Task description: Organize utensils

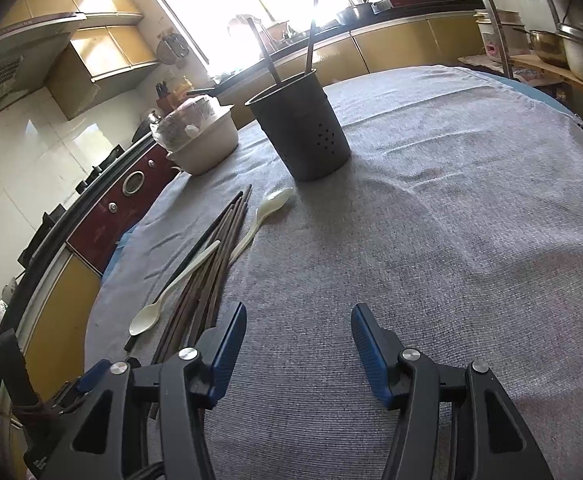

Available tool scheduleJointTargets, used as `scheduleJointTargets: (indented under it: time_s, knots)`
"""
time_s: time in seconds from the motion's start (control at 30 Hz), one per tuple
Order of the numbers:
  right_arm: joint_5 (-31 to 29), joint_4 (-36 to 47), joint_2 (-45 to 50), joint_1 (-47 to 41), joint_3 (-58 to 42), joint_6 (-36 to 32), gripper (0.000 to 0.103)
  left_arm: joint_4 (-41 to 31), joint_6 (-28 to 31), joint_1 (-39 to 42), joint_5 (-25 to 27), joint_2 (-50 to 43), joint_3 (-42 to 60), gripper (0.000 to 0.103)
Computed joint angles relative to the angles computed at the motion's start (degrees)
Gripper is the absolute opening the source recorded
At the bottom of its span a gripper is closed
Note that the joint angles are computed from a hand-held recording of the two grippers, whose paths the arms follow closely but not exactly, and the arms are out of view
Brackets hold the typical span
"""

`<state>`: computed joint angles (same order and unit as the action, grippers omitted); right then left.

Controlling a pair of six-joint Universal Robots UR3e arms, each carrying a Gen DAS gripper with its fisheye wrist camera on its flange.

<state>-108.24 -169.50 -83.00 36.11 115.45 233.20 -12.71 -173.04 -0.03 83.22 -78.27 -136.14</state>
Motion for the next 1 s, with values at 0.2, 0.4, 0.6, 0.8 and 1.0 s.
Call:
scheduleJointTargets:
  time_s: [0.2,0.4,0.6,0.8,1.0]
  knots:
    - [0.6,2.1,0.0,-0.6,-0.7,0.7,0.058,-0.1,0.1,0.2,-0.4,0.0,0.0,0.072]
    - [4.8,3.3,2.5,-3.5,-5.2,0.4,0.058,-0.3,0.6,0.3,-0.9,0.0,0.0,0.073]
    - [4.7,17.6,9.8,-6.9,-22.2,-1.3,0.056,-0.7,1.4,0.5,-1.8,0.2,0.0,0.075]
    - [8.5,32.1,20.4,-11.3,-40.4,-0.1,0.044,-1.4,2.2,2.1,-4.4,1.1,-0.5,0.076]
    - [3.6,49.8,32.4,-10.5,-63.4,0.2,0.042,-2.3,3.1,4.0,-7.5,2.2,-1.1,0.078]
